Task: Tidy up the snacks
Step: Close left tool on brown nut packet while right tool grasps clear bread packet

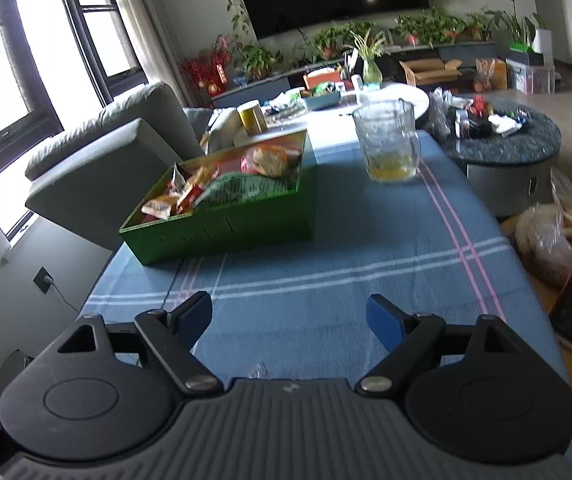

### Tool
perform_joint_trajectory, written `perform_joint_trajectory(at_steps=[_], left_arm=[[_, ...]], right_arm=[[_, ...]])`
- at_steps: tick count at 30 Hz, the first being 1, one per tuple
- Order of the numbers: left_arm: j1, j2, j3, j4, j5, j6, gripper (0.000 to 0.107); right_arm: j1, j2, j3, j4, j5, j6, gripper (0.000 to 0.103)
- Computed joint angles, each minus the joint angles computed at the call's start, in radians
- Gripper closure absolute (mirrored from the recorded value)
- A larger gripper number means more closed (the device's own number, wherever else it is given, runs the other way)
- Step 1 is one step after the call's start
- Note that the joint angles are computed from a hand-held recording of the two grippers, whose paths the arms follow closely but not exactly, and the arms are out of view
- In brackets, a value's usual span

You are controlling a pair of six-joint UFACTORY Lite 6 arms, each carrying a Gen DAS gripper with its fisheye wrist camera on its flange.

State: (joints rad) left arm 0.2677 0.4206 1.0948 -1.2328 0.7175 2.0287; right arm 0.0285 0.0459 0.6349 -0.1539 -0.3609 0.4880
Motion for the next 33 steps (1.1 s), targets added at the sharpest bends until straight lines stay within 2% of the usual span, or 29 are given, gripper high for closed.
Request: perform_joint_trajectory(at_steps=[7,14,18,22,28,33], left_arm=[[0.074,0.040,0.091,-0.068,0.000,-0.039,0.060],[0.106,0.062,0.122,-0.094,0.017,-0.042,0.060],[0.114,0.070,0.122,-0.096,0.025,-0.034,0.060],[0.118,0.095,0.144,-0.087,0.029,-0.053,0.060],[0.130,0.134,0.183,-0.079,0.034,-0.076,0.060],[0.143,0.165,0.218,-0.064,0.045,-0.098,0.060]], right_arm=[[0.062,0.014,-0.049,0.051,0.035,-0.028,0.023],[0.124,0.087,-0.028,-0.004,0.048,0.133,0.023],[0.171,0.144,0.018,0.151,0.060,0.064,0.023],[0.190,0.195,0.071,0.185,0.068,0.094,0.023],[0.211,0.267,0.158,0.351,0.075,-0.044,0.023],[0.262,0.308,0.202,0.658,0.068,-0.390,0.023]])
